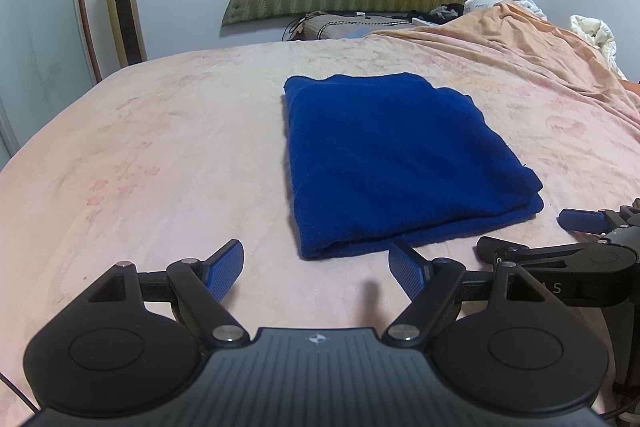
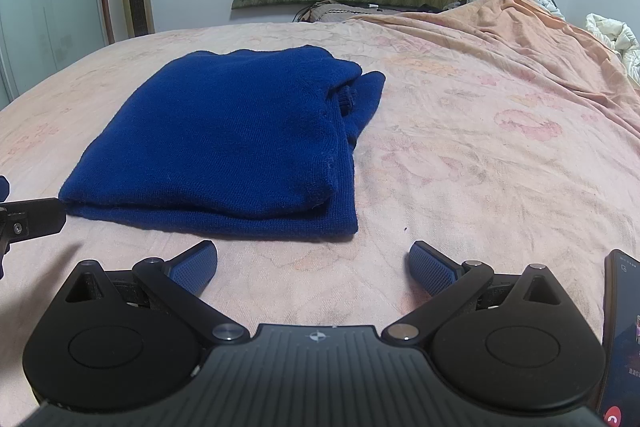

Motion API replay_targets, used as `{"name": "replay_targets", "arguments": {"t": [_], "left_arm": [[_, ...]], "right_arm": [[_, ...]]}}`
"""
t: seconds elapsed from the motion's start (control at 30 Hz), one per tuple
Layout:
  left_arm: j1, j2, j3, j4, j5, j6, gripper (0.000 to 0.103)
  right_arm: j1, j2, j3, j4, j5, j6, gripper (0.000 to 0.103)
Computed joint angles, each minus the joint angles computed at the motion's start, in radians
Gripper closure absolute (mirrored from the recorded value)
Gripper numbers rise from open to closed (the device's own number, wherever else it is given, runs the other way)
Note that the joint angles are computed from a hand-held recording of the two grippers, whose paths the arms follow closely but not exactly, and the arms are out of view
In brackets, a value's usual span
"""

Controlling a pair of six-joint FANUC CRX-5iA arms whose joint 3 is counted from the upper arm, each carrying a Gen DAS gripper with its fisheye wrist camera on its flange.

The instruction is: Fold small clothes

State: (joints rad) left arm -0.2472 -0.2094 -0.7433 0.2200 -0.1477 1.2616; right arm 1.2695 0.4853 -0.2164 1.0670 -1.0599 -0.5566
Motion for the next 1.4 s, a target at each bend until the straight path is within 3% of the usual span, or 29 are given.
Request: {"name": "replay_targets", "arguments": {"t": [0.83, 0.97, 1.4], "left_arm": [[0.004, -0.014, -0.022, 0.057, 0.016, -0.048, 0.023], [0.010, -0.012, -0.002, -0.004, -0.003, 0.021, 0.023], [0.012, -0.013, -0.008, 0.015, -0.010, -0.006, 0.023]], "right_arm": [[0.001, -0.002, -0.001, -0.001, -0.001, 0.001, 0.000], [0.001, -0.002, -0.001, -0.001, -0.001, 0.001, 0.000], [0.000, -0.001, -0.001, -0.001, -0.001, 0.001, 0.000]]}}
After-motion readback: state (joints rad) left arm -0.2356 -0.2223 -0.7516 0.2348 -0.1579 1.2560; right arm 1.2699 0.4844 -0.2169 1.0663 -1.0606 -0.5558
